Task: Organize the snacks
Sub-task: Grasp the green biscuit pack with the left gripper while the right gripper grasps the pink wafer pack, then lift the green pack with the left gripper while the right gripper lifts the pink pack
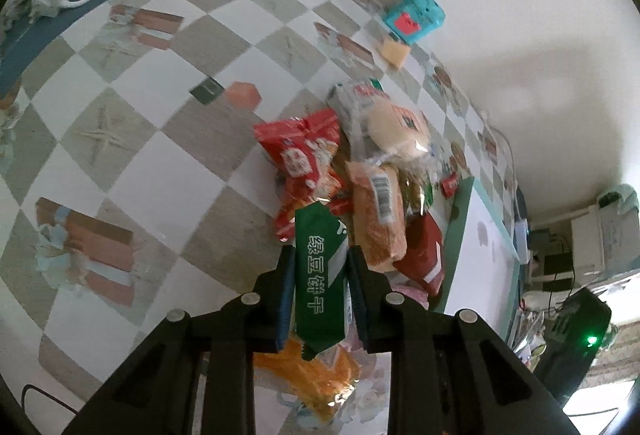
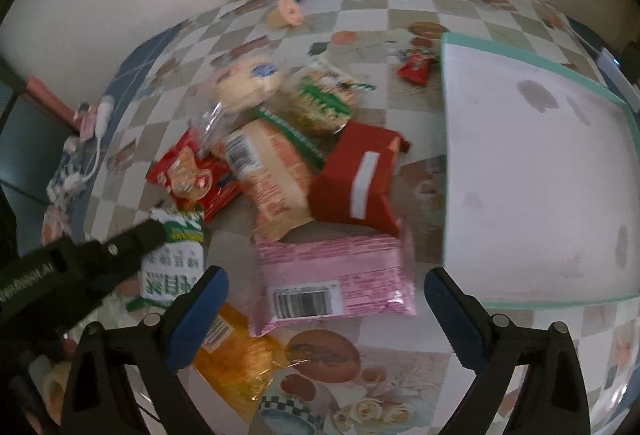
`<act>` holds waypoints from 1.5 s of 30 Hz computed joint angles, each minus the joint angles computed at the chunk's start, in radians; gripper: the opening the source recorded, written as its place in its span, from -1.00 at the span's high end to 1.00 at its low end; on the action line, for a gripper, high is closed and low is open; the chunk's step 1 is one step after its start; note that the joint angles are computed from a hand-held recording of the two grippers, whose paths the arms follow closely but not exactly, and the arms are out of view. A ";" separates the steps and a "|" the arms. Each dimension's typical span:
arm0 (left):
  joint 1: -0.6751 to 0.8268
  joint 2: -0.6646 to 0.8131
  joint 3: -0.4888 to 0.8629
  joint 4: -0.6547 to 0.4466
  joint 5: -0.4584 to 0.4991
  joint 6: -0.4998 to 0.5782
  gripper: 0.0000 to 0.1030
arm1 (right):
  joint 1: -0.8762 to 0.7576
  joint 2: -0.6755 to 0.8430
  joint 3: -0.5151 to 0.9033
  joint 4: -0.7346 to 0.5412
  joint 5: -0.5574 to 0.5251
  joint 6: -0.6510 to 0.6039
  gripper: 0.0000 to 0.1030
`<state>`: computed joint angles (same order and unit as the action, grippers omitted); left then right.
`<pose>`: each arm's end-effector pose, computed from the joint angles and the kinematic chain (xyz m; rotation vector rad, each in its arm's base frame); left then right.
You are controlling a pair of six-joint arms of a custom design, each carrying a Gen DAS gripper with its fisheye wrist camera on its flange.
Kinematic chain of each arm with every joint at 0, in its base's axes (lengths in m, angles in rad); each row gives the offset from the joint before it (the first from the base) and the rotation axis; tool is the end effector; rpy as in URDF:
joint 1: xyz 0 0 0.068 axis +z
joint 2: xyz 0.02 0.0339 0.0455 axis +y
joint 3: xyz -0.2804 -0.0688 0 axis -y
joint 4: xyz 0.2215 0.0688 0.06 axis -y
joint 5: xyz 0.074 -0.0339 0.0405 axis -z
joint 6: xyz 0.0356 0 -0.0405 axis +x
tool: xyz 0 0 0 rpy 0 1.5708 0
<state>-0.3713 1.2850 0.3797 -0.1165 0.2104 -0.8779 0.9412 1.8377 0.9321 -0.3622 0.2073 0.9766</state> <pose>0.1666 -0.0729 0.1525 -0.6068 2.6686 -0.6848 0.1887 0.2465 0.1428 0.0938 2.7925 0.1822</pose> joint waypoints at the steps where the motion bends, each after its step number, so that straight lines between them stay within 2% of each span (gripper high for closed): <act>1: 0.010 -0.006 -0.005 -0.002 0.002 0.004 0.48 | 0.002 0.008 0.003 -0.002 -0.004 -0.005 -0.93; 6: 0.039 0.003 -0.016 0.007 0.019 0.013 0.48 | -0.003 0.080 0.037 -0.012 -0.028 -0.014 -0.91; 12: 0.034 0.022 -0.011 0.014 0.021 0.017 0.48 | -0.007 0.147 0.089 -0.038 -0.006 -0.022 -0.90; 17: 0.034 0.031 -0.013 0.020 0.020 0.011 0.48 | 0.000 0.176 0.118 -0.060 0.013 -0.022 -0.75; 23: 0.024 0.018 -0.014 0.006 0.005 -0.003 0.48 | -0.006 0.151 0.103 -0.046 0.007 -0.005 -0.61; 28: 0.010 -0.014 -0.006 -0.023 -0.014 -0.014 0.49 | -0.021 0.088 0.049 -0.018 -0.022 -0.003 -0.60; 30: 0.005 -0.034 0.000 -0.042 -0.024 -0.013 0.58 | -0.025 0.059 0.036 -0.019 -0.028 0.000 -0.60; 32: -0.009 -0.047 0.012 -0.064 -0.043 -0.012 0.58 | -0.026 0.026 0.019 -0.013 -0.029 0.000 -0.60; 34: -0.020 -0.026 0.024 -0.075 -0.052 -0.015 0.58 | -0.021 0.007 0.017 -0.017 -0.018 0.005 -0.60; 37: -0.003 0.020 0.016 -0.048 -0.013 -0.017 0.58 | -0.017 -0.013 -0.004 -0.012 -0.006 0.009 -0.60; 38: -0.002 0.033 0.016 -0.041 -0.011 -0.022 0.56 | -0.015 -0.018 -0.010 -0.010 -0.005 0.012 -0.60; 40: 0.016 0.059 0.016 -0.030 0.005 -0.026 0.36 | -0.018 -0.020 -0.011 -0.010 -0.003 0.015 -0.60; 41: 0.030 0.070 0.011 -0.015 0.015 -0.033 0.08 | -0.019 -0.021 -0.014 -0.010 0.000 0.016 -0.60; 42: 0.039 0.081 0.009 -0.005 0.024 -0.038 -0.11 | -0.019 -0.019 -0.015 -0.010 0.002 0.017 -0.60; 45: 0.062 0.122 0.023 -0.002 0.032 -0.043 -0.12 | -0.021 -0.019 -0.020 -0.001 -0.003 0.022 -0.60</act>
<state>-0.3089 1.4073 0.4024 -0.1188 0.2419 -0.9211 0.9200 1.8188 0.9123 -0.3629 0.2044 0.9982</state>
